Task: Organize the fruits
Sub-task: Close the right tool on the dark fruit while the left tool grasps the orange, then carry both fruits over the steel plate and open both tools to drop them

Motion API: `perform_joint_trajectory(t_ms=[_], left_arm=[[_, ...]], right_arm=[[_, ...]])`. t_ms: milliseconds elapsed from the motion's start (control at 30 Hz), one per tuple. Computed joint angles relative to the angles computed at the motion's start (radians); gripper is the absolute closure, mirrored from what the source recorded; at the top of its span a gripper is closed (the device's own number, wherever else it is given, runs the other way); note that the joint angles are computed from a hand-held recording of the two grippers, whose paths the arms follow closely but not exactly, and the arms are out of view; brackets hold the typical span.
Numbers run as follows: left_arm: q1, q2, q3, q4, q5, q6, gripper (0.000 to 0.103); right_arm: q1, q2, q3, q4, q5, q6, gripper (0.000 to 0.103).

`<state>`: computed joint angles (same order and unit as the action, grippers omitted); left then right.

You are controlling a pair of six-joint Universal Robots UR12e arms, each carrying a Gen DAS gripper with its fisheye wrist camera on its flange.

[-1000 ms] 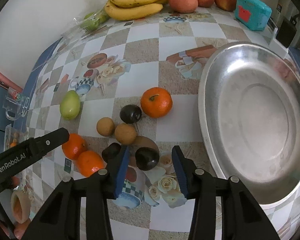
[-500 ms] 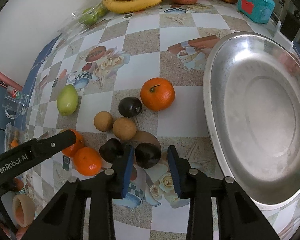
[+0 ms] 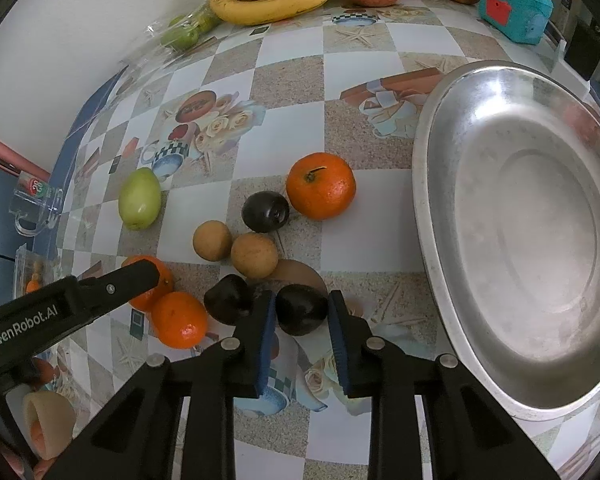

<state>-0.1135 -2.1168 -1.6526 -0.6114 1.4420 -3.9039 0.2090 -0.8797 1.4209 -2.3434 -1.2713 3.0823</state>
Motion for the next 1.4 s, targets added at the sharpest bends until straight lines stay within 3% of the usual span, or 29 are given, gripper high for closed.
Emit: perform_joint_trajectory(t_ms=[467, 833, 1100, 1400], left_arm=[[-0.001, 0.016, -0.014, 0.039, 0.029, -0.01, 0.066], [-0.016, 0.024, -0.018, 0.115, 0.067, 0.026, 0.066], [-0.037, 0.017, -0.005, 0.156, 0.077, 0.08, 0.066], [-0.074, -0.019, 0.051, 0.145, 0.062, 0.191, 0.066]], right_arm=[[-0.006, -0.007, 0.007, -0.016, 0.019, 0.002, 0.077], [-0.019, -0.043, 0.046, -0.117, 0.026, 0.028, 0.077], [-0.047, -0.065, 0.078, -0.211, -0.02, 0.121, 0.077], [-0.09, -0.07, 0.091, -0.228, -0.083, 0.26, 0.077]])
